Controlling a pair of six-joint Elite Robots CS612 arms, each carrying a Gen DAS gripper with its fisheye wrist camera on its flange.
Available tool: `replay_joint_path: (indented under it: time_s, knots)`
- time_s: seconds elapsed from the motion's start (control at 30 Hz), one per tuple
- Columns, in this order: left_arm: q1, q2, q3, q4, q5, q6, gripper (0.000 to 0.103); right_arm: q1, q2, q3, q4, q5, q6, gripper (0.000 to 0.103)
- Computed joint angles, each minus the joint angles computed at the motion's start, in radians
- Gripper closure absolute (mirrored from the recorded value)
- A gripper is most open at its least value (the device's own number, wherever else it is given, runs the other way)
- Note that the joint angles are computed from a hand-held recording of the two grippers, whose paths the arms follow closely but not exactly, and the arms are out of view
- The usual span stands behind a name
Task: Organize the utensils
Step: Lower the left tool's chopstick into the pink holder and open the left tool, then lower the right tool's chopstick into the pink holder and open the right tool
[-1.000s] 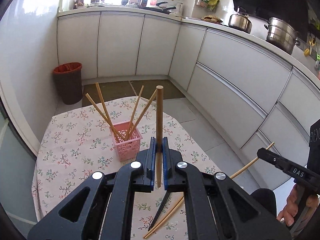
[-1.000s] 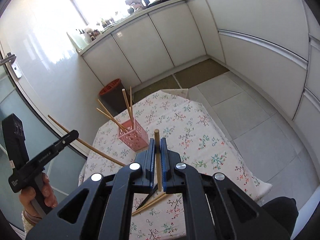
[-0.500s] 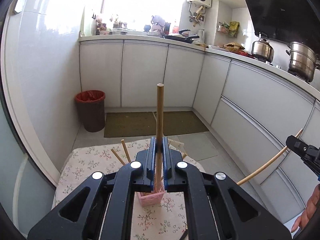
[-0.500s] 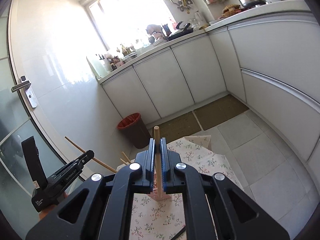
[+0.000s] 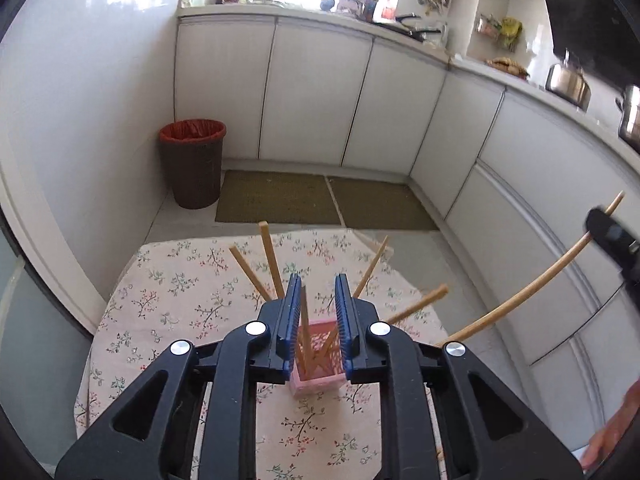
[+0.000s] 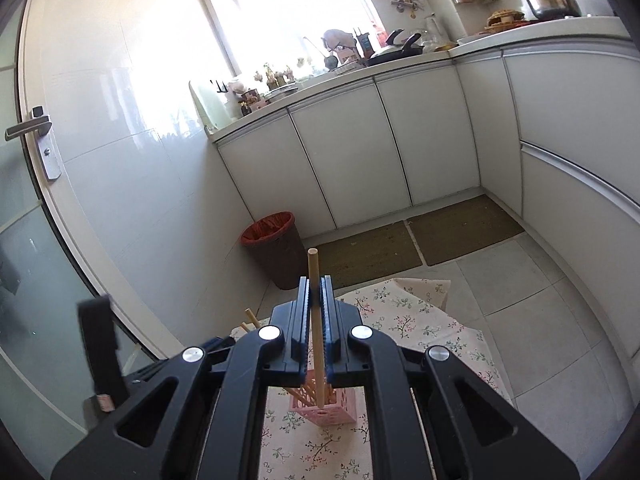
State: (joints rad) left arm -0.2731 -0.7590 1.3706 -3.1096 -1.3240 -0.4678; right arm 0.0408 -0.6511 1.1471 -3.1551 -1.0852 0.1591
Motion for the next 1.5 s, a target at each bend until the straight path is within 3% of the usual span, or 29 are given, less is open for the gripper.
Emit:
replay_joint_path:
  time_s: [0.17,0.27,0.63,0.7,0.83,0.9,1.07,1.1,1.23,1.33,1.5]
  knots:
    - [0.004,-0.054,0.080,-0.184,0.062,-0.077,0.074,0.022,0.033,-0.044,-0.004,-0.029,-0.030,0.098]
    - [0.008,-0.070,0.103,-0.221,0.075,-0.096,0.073,0.034,0.053,-0.066,-0.014,-0.052,-0.053,0.097]
    - [0.024,-0.064,0.096,-0.154,0.085,-0.133,0.073,0.074,0.126,-0.124,0.000,-0.085,-0.143,0.094]
    - [0.028,-0.065,0.096,-0.138,0.074,-0.137,0.071,0.073,0.117,-0.115,-0.020,-0.090,-0.136,0.093]
    - [0.026,-0.065,0.093,-0.113,0.062,-0.136,0.068,0.073,0.090,-0.089,-0.073,-0.132,-0.141,0.076]
    - [0.020,-0.065,0.091,-0.109,0.065,-0.120,0.068,0.072,0.075,-0.071,-0.088,-0.140,-0.140,0.076]
    - [0.000,-0.070,0.095,-0.123,0.096,-0.085,0.055,0.071,0.036,-0.014,-0.125,-0.196,-0.145,0.072]
    - [-0.004,-0.072,0.097,-0.123,0.105,-0.075,0.055,0.069,0.028,-0.001,-0.132,-0.206,-0.141,0.070]
    - [-0.015,-0.078,0.102,-0.120,0.128,-0.064,0.047,0.064,0.003,0.047,-0.196,-0.241,-0.107,0.039]
    - [-0.022,-0.082,0.108,-0.124,0.134,-0.054,0.042,0.063,-0.012,0.078,-0.255,-0.283,-0.093,0.025]
    - [-0.036,-0.086,0.115,-0.132,0.151,-0.037,0.023,0.057,-0.035,0.124,-0.289,-0.339,-0.081,0.009]
